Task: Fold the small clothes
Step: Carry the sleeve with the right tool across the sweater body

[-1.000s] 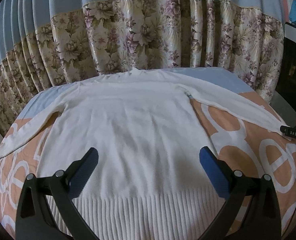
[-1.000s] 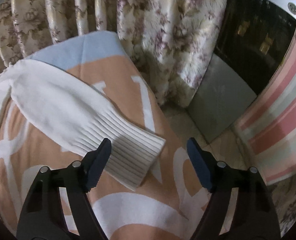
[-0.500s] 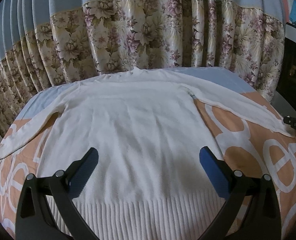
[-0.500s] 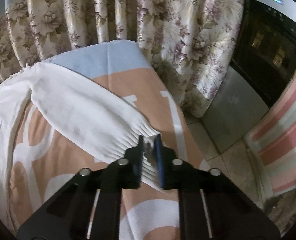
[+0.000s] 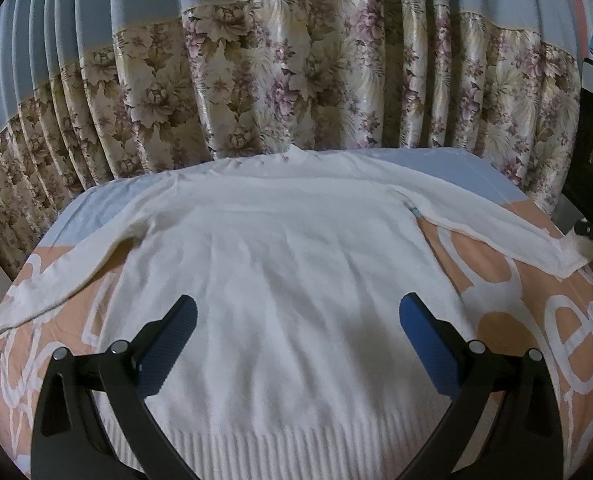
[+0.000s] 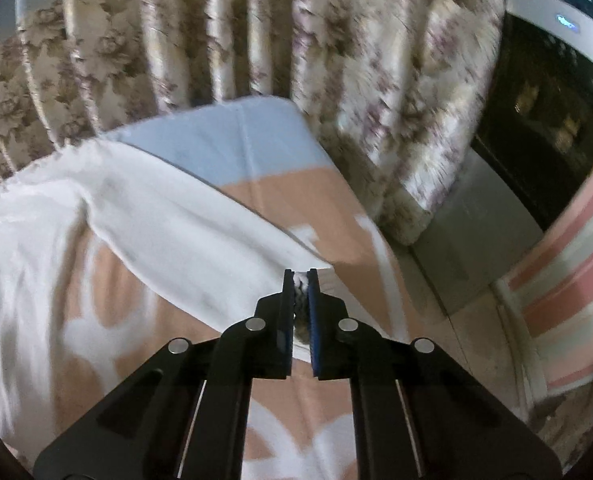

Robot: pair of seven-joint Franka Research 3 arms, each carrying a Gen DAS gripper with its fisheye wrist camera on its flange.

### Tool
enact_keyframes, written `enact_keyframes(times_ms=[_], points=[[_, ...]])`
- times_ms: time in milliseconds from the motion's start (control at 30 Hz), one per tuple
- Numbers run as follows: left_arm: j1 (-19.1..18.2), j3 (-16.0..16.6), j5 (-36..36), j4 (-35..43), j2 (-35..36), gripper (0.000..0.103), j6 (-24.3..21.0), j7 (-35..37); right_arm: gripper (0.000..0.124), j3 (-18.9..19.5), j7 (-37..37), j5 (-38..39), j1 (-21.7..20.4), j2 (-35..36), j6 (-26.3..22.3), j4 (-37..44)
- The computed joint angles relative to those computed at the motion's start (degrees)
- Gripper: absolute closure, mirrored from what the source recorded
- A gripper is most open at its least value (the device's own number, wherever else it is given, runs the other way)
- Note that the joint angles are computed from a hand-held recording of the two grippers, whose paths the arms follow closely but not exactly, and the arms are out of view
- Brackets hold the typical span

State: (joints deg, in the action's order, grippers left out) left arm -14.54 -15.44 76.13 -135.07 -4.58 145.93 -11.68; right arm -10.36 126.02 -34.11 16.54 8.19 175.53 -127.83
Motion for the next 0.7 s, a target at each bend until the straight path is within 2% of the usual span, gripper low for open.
enact_keyframes(times_ms=[100,233,367,700], points=[[1.1,1.0,0.7,0.1,-0.3,0.002,1.0,0.9,0.117,2.6,-2.3,3.7,0.5,1.2,-1.6,2.9],[3.6,2.6,1.0,0.3,-1.0,0.002,1.8,2.0,0.117,3.5,-2.7,5.7,3.4,3.9,-4.7,7.9],[6.8,4.2,4.2,0.3,-1.6,0.002,1.9,1.6,0.117,4.6,-3.7,8.0,6.5,7.2,-7.9,13.4],[15.3,8.8,10.1,-0.9,-1.5,0.002,6.3,2.3,0.117,6.5,-8.7,13.2,14.5,20.4,-17.2,34.6]])
